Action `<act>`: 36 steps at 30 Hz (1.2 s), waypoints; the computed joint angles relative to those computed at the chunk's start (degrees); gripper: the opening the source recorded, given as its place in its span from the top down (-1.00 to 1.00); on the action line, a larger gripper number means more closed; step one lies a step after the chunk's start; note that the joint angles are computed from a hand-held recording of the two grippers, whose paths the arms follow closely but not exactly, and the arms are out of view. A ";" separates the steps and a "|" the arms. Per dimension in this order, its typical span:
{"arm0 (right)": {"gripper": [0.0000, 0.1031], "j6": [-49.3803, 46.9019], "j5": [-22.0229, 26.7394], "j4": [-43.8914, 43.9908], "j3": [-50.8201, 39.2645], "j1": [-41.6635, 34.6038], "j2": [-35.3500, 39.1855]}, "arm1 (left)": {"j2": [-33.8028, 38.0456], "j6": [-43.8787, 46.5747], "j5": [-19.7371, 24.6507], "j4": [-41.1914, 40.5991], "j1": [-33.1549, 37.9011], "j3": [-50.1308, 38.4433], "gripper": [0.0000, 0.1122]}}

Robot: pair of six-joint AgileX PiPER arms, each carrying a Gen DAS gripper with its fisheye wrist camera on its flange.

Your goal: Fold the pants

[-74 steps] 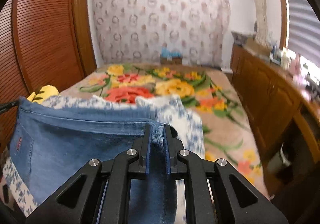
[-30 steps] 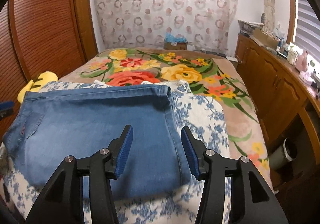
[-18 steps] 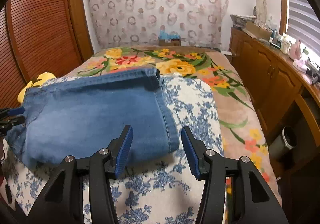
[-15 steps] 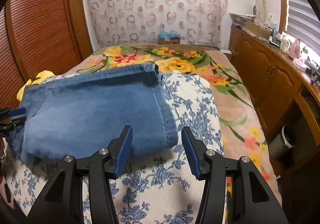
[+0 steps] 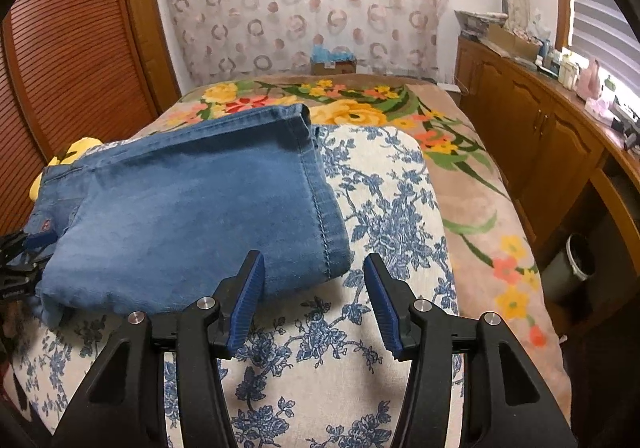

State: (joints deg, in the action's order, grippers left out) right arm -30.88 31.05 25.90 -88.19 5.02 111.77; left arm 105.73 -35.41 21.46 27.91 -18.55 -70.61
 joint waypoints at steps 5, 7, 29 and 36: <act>-0.02 2.03 1.69 0.65 -1.77 -0.46 1.86 | 0.07 2.83 -0.81 -2.69 0.92 0.00 -0.06; -0.02 3.24 2.94 0.62 -3.11 -0.51 2.81 | 0.02 2.97 -0.74 -2.28 0.85 0.11 -0.06; 0.88 3.94 4.47 -0.05 -9.95 7.90 0.02 | -19.01 -2.69 -3.57 6.29 5.02 12.49 0.07; 0.91 6.94 7.96 -3.28 -21.28 16.67 1.86 | -28.63 10.06 -3.97 -5.46 10.60 17.95 0.32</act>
